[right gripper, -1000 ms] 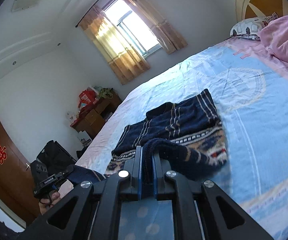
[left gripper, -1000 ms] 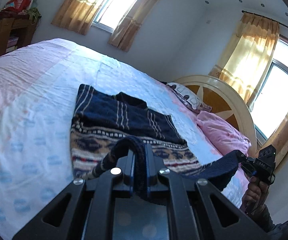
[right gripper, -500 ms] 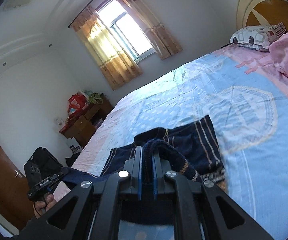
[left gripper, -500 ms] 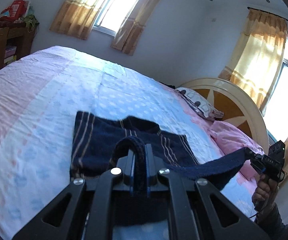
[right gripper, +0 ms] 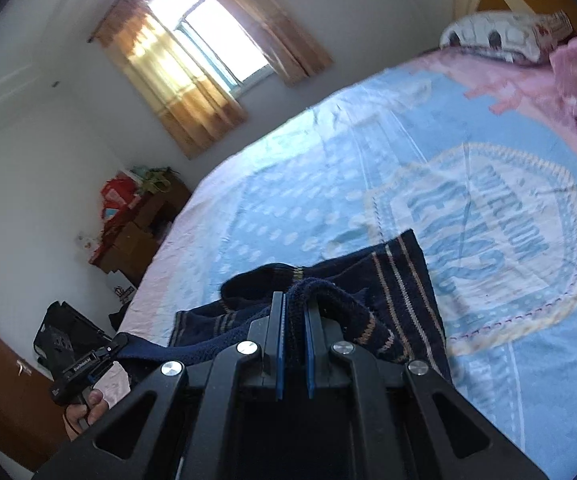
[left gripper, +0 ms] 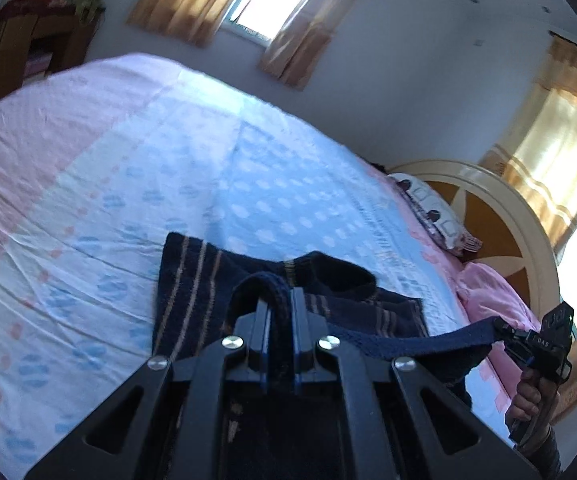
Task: Fold small clothes
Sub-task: 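Lift the held hem and fold it over the body toward the collar, then open both tools to lay the hem down on the folded sweater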
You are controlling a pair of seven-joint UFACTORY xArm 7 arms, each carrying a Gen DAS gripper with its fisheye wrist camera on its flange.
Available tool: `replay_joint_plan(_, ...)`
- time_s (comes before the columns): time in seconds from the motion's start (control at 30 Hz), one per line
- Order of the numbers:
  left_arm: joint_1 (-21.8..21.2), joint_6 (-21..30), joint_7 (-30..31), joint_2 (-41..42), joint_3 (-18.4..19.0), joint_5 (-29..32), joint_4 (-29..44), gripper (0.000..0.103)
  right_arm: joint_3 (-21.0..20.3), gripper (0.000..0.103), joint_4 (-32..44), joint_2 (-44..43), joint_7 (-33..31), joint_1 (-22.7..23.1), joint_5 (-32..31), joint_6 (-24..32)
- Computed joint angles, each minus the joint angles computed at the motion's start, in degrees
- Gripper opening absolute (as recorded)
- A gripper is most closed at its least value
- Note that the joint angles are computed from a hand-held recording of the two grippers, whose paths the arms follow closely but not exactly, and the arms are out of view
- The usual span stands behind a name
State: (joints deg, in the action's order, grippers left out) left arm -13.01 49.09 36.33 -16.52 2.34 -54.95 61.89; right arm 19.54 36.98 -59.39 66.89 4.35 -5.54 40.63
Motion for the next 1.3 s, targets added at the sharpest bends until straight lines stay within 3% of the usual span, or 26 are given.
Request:
replay_joint_plan(0.37, 1.9, -1.52, -5.8, 12.09, -4.19, 4.42, 7.66, 0.009, -6.84, 0.007, -0.52, 12.96, -4.09, -2.47, 0.72, -5.15)
replay_joint_plan(0.57, 2.74, -1.4, -11.06, 14.86, -5.91, 9.62, 9.19, 0.019, -9.74, 0.009, 0.57, 20.04, -5.7, -2.52, 2.29, -5.53)
replay_joint_plan(0.6, 2.94, -0.61, -11.42, 14.91, -5.94, 9.92, 9.35, 0.02, -9.75, 0.015, -0.04, 20.14, -4.8, -2.96, 2.58, -5.4)
replay_joint_plan(0.67, 3.31, -0.6, -11.28, 13.53, -5.89, 10.09, 8.43, 0.026, -8.44, 0.039, -0.63, 19.32, -3.4, -4.61, 0.8, -4.41)
replay_joint_plan(0.7, 3.39, -1.58, -11.53, 12.37, -5.88, 10.84, 7.55, 0.043, -7.39, 0.048, -0.98, 18.17, -2.64, -5.5, -0.67, -3.46)
replay_joint_plan(0.73, 3.48, -3.43, -11.87, 10.77, -5.81, 11.98, 6.24, 0.062, -7.0, 0.047, -1.43, 16.85, -2.67, -5.66, -1.71, -2.53)
replay_joint_plan(0.77, 3.52, -5.57, -11.2, 8.77, -5.4, 11.58, 4.38, 0.067, -7.11, 0.047, -1.92, 15.5, -3.03, -5.24, -2.07, -1.7)
replay_joint_plan(0.83, 3.2, -7.42, -9.25, 6.06, -4.07, 9.62, 1.79, 0.07, -6.73, 0.047, -2.63, 12.79, -2.88, -4.97, -2.61, 0.35)
replay_joint_plan(1.0, 2.65, -9.57, -12.93, 3.25, -3.74, 16.03, -1.25, 0.071, -4.14, 0.047, -0.67, 11.0, -4.2, -3.95, -4.97, 4.81)
replay_joint_plan(1.2, 1.28, -12.2, -20.06, 1.93, -6.62, 27.81, -5.41, 0.071, -0.89, 0.048, 6.43, 21.62, -10.43, 2.27, -5.86, 1.92)
replay_joint_plan(1.3, 0.3, -12.37, -20.19, 0.95, -5.42, 29.18, -8.08, 0.071, 2.96, 0.048, 10.92, 26.43, -11.17, 3.8, -9.22, 5.0)
